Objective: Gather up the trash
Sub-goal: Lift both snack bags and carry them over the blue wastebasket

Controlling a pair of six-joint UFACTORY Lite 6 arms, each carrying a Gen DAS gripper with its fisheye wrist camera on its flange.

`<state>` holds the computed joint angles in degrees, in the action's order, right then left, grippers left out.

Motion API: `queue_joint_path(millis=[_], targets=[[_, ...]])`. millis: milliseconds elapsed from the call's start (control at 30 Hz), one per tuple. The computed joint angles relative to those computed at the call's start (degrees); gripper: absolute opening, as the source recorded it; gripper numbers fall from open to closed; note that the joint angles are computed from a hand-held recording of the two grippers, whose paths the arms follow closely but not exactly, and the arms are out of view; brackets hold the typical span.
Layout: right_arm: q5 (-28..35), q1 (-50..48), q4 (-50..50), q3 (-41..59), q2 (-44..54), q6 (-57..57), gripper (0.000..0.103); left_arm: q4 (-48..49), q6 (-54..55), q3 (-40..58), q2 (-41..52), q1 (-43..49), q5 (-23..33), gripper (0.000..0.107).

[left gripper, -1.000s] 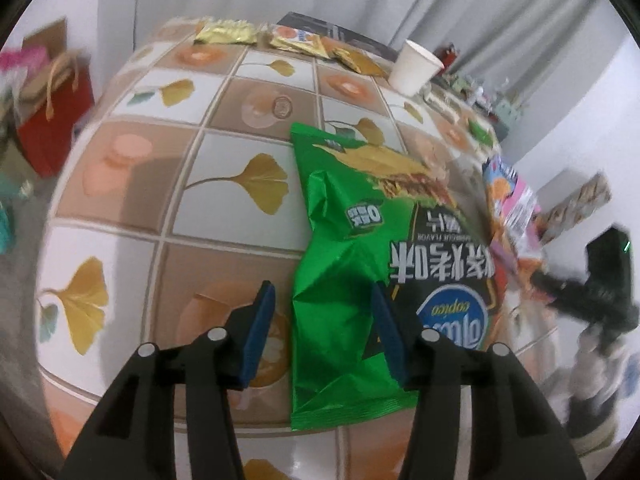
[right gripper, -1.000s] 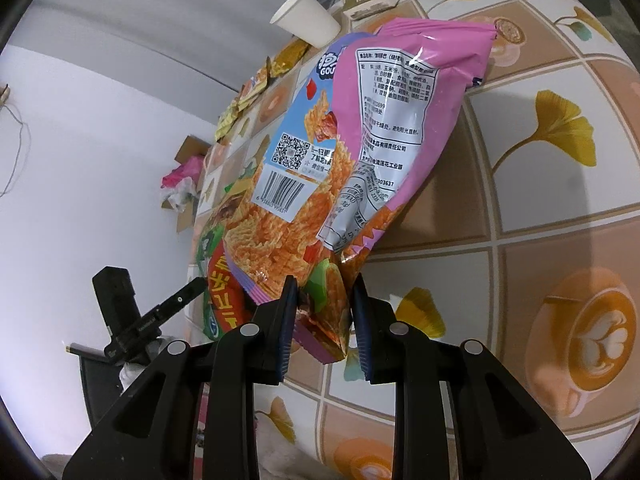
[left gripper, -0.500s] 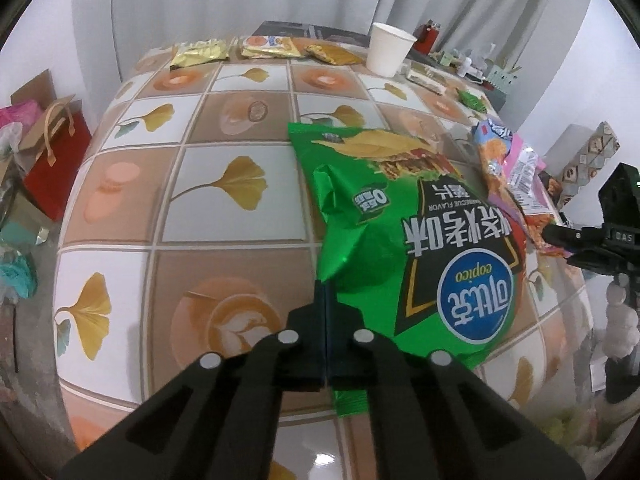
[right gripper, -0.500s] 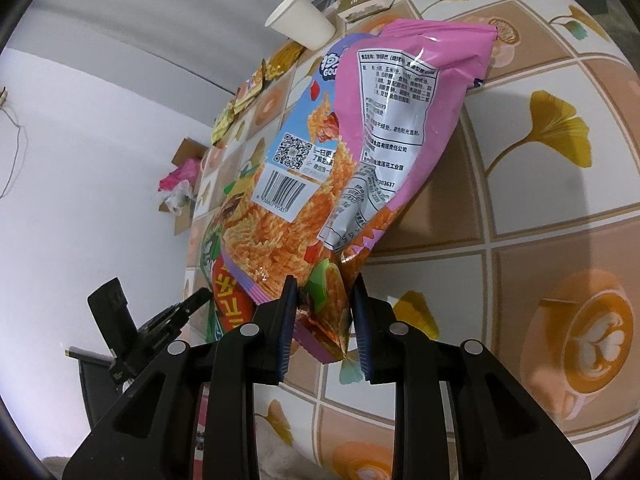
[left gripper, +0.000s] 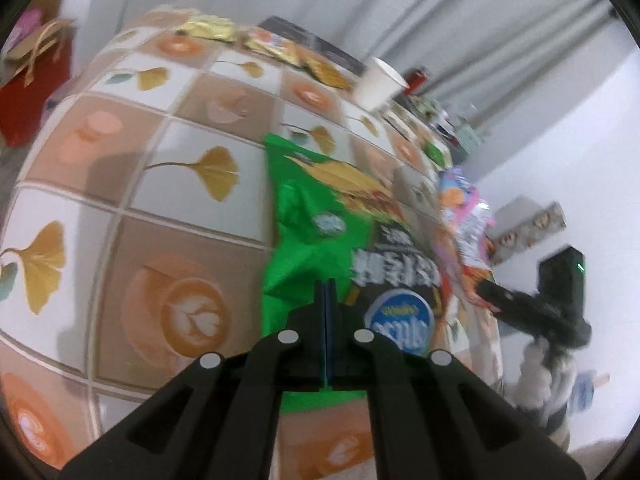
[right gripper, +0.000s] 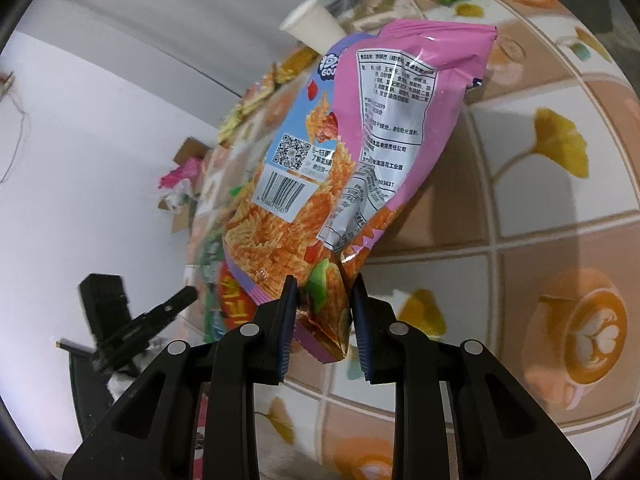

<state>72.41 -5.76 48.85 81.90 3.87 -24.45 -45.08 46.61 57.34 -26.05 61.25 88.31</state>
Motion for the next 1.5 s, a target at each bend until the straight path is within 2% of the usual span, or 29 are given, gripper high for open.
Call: queue_joint_path(millis=[33, 100, 167, 233, 433, 800, 900, 967, 1133, 1233, 1500], targets=[[-0.1, 0.2, 0.2, 0.5, 0.0, -0.1, 0.025, 0.0, -0.5, 0.2, 0.4, 0.1, -0.5, 0.001], [0.0, 0.4, 1.5, 1.4, 0.0, -0.4, 0.025, 0.4, -1.4, 0.6, 1.2, 0.4, -1.9, 0.013], [0.1, 0.9, 2.6, 1.9, 0.1, -1.0, 0.024, 2.4, -3.2, 0.7, 1.1, -1.4, -5.2, 0.021], [-0.3, 2.3, 2.9, 1.8, 0.4, -1.1, 0.025, 4.4, -4.0, 0.5, 1.7, -2.8, -6.6, 0.023], [-4.2, 9.6, -0.2, -0.8, 2.3, 0.7, 0.023, 3.4, -3.7, -0.4, 2.6, -2.6, -3.8, 0.029], [-6.2, 11.4, -0.6, 0.0, 3.3, 3.0, 0.022, -5.9, -2.5, -1.2, 13.4, 9.0, 11.6, 0.034], [-6.0, 11.2, 0.9, -1.6, 2.6, 2.5, 0.021, -9.0, -3.2, -3.4, 16.0, 10.0, 16.9, 0.034], [-6.0, 11.2, 1.1, -1.8, 2.6, 2.2, 0.021, -10.5, -3.9, -5.1, 15.7, 9.2, 18.5, 0.034], [-5.3, 10.6, 0.6, -1.1, 2.4, 2.2, 0.021, -9.2, -4.4, -4.3, 9.5, 6.3, 12.7, 0.034], [-4.0, 8.1, 1.2, -1.2, 2.0, 0.8, 0.020, -8.0, -3.4, -3.1, 7.2, 5.4, 11.3, 0.024], [-0.6, 1.9, 3.8, -1.9, -0.3, -2.0, 0.018, -10.7, -0.7, -0.5, 2.8, 6.9, 13.9, 0.010]])
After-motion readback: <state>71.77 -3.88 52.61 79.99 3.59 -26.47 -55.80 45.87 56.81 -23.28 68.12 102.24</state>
